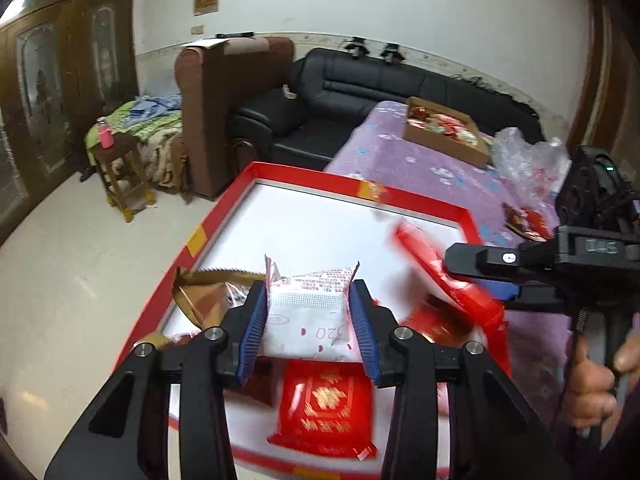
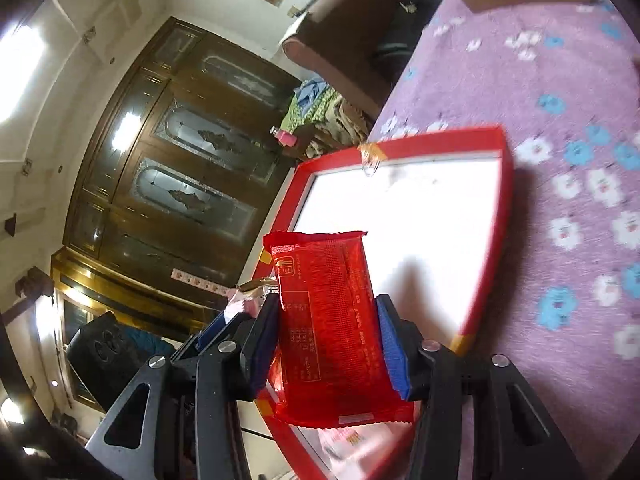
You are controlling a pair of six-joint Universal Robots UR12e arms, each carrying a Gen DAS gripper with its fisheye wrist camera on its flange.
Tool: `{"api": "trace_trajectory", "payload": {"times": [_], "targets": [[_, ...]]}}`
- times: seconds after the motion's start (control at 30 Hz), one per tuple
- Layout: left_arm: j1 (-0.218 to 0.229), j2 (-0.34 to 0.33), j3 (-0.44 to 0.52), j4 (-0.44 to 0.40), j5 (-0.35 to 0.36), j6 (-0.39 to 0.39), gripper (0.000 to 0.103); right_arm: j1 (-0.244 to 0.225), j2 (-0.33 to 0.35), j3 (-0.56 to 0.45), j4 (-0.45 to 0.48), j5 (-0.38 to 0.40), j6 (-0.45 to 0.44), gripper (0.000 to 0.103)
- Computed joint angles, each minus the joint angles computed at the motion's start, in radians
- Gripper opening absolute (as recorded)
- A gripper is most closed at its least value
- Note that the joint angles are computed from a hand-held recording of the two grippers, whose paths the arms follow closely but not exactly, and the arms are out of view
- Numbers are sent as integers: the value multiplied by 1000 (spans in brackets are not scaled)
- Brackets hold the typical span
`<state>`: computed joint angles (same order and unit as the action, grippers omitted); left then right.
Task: Organize snacks
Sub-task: 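Carry both packets over the red-rimmed tray and open both tools to release, then move left tool to the dark purple packet while right tool approaches green packet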
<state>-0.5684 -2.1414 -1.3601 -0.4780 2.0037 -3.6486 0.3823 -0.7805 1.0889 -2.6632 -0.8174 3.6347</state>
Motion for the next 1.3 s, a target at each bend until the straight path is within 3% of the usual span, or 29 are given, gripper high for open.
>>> {"api": "trace_trajectory", "payload": {"times": [0.13,0.17,0.27,0.43,0.5,0.53,0.57,0.67,0.77,0.87,0.93,1.1,1.3], "targets": [[-11,-5,1,9,85,-5,57,-26,33,11,-252,140,150,67],[-14,-4,-3,21,98,0,57,-30,28,21,-291,125,161,67],[-23,-5,-4,36,127,25,58,-46,-15,77,-301,24,104,72],[-41,-9,11,44,103,68,60,-83,-94,196,-331,-172,33,72],[-55,-12,17,63,95,93,72,-91,-123,241,-371,-261,11,75],[-64,-14,20,70,95,110,80,-92,-141,264,-382,-349,-2,76],[-74,-15,23,78,96,130,80,-90,-153,274,-383,-423,11,76],[-104,-13,20,111,100,182,80,-94,-171,305,-479,-508,67,77],[-127,-3,-2,155,74,228,82,-79,-187,328,-543,-666,53,82],[-147,6,-23,164,70,287,83,-51,-182,308,-535,-842,-6,83],[-154,13,-36,149,69,296,83,-37,-176,298,-537,-921,-35,83],[-161,37,-67,125,68,266,83,-43,-182,334,-598,-996,30,83],[-166,56,-101,196,102,253,83,-70,-204,392,-626,-1086,205,85]]}}
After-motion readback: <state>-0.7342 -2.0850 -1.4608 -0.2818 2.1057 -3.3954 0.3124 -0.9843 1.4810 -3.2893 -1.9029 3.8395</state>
